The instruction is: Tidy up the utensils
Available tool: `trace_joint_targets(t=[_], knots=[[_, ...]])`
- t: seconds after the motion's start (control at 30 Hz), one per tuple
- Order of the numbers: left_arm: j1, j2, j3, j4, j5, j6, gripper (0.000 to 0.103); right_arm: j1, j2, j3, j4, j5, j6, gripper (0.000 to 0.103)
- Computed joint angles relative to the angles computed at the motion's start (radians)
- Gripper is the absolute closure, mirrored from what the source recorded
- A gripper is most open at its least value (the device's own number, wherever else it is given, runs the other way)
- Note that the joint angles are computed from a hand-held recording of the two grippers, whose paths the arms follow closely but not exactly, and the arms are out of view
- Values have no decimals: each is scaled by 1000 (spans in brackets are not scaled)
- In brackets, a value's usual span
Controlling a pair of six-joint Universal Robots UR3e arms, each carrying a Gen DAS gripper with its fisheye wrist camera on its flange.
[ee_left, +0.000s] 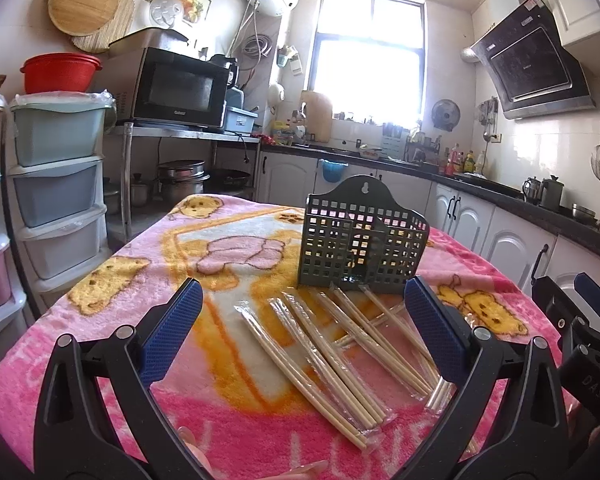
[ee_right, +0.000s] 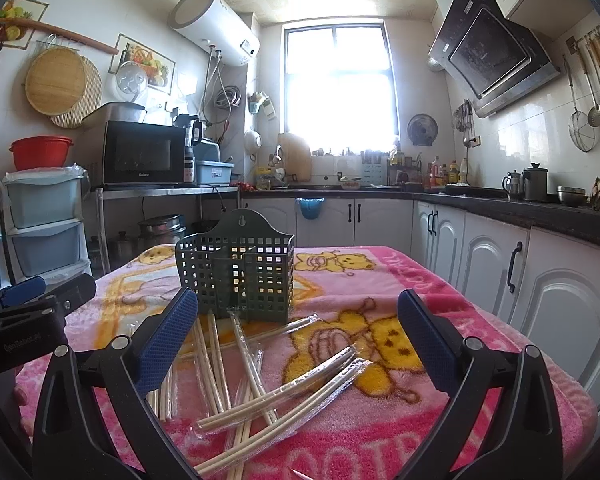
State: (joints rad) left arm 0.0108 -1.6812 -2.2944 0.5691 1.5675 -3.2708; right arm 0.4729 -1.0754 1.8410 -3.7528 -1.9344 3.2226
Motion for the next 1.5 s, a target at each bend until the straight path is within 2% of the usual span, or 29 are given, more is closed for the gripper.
trace_joint_targets(t=[0.33, 0.5, 0.57, 0.77, 0.9, 1.03, 1.13, 1.23, 1.3, 1.33, 1.4, 1.47, 1.5], knots=[[61, 22, 68, -130, -13, -7, 10, -29, -5, -80, 125, 86, -35, 6], [122, 30, 119, -207, -72, -17, 10, -44, -5, -146, 217, 145, -42, 6], [123, 24, 148, -240, -68, -12, 10, -52, -3, -178, 257, 169, -44, 6], [164, -10, 291, -418, -121, -3, 10, -97, 15, -303, 436, 278, -33, 6], [194, -52, 375, -507, -163, 8, 10, -122, 64, -450, 615, 344, -57, 6], [220, -120, 505, -679, -189, 15, 10, -144, 151, -675, 889, 403, -64, 6], [260, -162, 551, -739, -268, 9, 10, -147, 225, -823, 1038, 409, -80, 7], [264, -222, 646, -856, -238, 5, 10, -151, 307, -986, 1191, 416, -103, 17], [288, -257, 697, -937, -282, 11, 10, -148, 359, -1082, 1269, 414, -113, 23], [292, -265, 709, -959, -289, 12, 11, -150, 387, -1133, 1308, 418, -121, 24], [298, -286, 735, -1001, -303, 23, 20, -151, 444, -1241, 1389, 424, -134, 29], [309, -305, 762, -1059, -337, 27, 33, -155, 502, -1360, 1471, 433, -141, 32], [315, -314, 772, -1083, -356, 26, 35, -156, 548, -1451, 1532, 441, -143, 36]])
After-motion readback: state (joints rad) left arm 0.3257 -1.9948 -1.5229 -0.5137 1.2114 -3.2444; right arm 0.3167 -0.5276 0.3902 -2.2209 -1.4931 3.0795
